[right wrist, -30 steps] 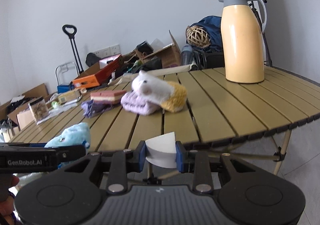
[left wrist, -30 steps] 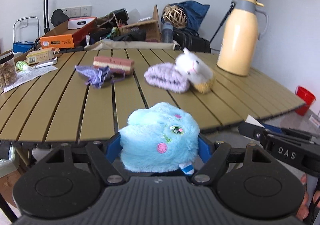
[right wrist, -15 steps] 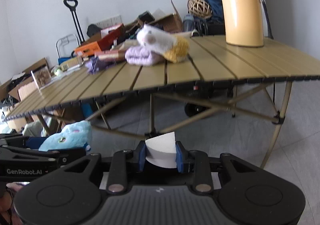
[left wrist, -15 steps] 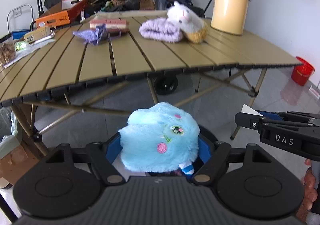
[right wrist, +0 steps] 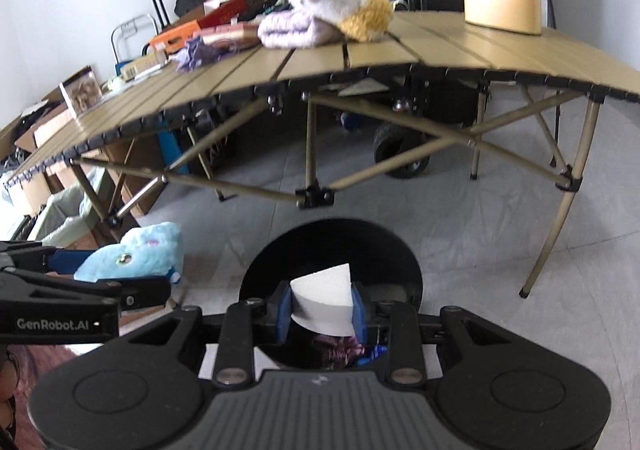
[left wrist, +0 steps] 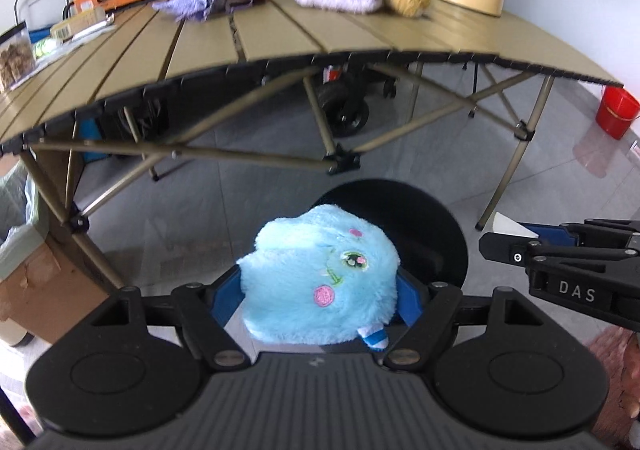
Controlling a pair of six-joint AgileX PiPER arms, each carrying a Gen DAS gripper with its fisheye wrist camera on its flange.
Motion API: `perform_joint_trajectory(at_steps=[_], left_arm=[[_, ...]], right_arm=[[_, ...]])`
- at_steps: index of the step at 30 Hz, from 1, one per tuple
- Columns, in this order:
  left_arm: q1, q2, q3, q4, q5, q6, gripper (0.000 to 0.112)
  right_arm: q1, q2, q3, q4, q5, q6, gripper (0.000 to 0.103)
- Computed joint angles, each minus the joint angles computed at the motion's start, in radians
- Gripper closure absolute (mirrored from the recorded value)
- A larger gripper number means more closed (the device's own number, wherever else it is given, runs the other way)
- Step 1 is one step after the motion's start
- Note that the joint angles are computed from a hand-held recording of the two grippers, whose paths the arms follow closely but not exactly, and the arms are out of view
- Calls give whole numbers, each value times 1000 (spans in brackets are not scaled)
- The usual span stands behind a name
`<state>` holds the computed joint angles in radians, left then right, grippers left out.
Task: Collect trash
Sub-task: 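Carry the blue plush and white foam block with both tools over the black bin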
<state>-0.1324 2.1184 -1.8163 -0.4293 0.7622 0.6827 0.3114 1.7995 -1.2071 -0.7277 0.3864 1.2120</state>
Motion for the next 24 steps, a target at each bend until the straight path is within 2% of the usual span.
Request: perform_joint_trajectory(at_steps=[18, 24], left_arm=[[6, 109, -105, 136, 68, -123, 35], [-4, 126, -125, 160, 87, -139, 35]], right_arm=[[1, 113, -87, 337, 120, -311, 74], [-8, 136, -91, 379, 136, -345, 74]])
